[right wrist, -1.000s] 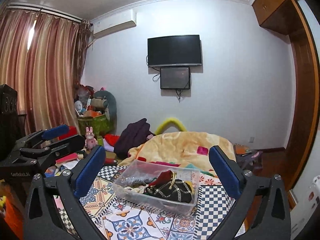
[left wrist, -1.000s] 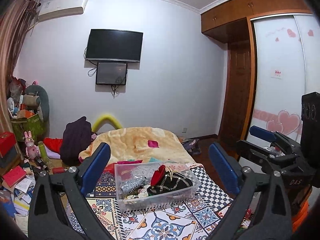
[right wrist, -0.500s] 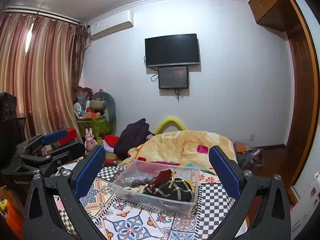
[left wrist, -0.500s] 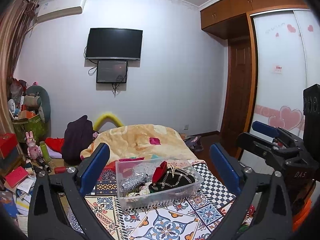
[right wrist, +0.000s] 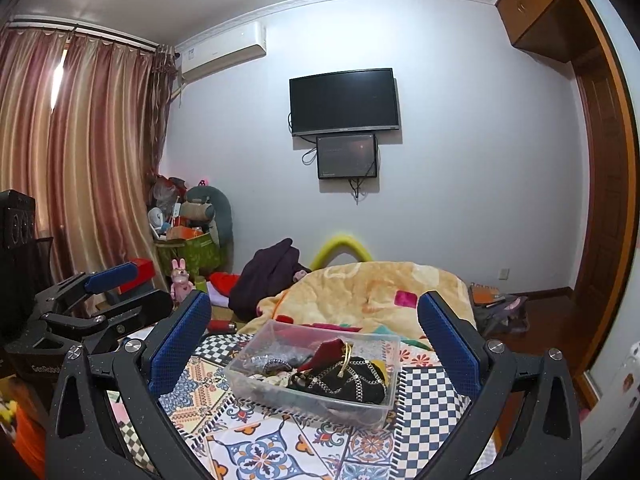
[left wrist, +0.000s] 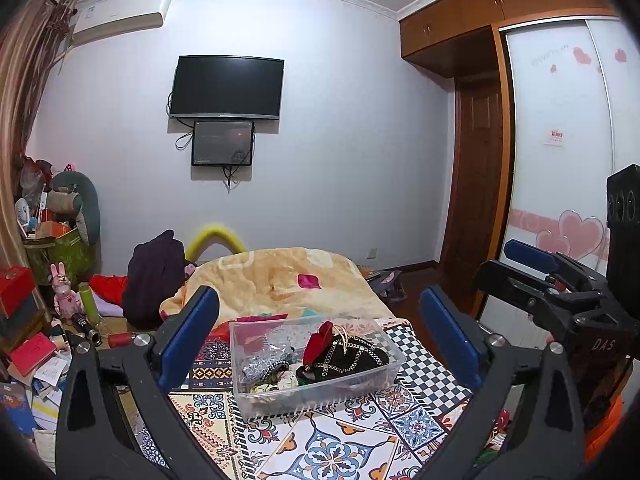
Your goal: Organize soft objects
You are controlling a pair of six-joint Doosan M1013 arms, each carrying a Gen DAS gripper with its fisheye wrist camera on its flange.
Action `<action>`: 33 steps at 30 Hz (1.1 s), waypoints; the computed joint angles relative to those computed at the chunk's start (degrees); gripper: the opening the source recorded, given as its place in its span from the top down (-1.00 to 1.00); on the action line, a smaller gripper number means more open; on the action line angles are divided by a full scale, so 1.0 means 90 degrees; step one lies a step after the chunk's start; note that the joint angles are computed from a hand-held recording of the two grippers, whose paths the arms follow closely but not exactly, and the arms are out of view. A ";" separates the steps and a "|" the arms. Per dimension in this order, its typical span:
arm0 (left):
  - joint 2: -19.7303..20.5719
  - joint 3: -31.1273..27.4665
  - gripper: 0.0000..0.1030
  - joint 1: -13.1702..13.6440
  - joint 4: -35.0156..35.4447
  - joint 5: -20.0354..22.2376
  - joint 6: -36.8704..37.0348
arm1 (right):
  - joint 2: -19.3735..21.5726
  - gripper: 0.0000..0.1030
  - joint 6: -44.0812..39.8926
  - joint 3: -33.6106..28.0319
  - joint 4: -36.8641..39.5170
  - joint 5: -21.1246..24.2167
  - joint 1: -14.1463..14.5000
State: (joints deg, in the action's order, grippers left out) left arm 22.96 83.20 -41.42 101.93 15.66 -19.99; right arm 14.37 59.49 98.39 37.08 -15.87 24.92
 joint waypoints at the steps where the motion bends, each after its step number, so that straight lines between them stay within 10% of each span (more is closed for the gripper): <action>1: -0.0004 0.0010 -0.98 0.0001 0.0037 -0.0005 -0.0031 | -0.0006 -1.00 -0.0036 0.0000 0.0040 0.0001 0.0004; 33: -0.0061 0.0078 -1.00 0.0065 0.0158 -0.0205 -0.0140 | -0.0051 -1.00 -0.0196 0.0015 0.0255 0.0026 0.0008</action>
State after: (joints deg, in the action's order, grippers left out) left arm 22.41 83.91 -40.83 103.36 13.81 -21.25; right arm 13.91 57.72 98.53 39.37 -15.63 25.00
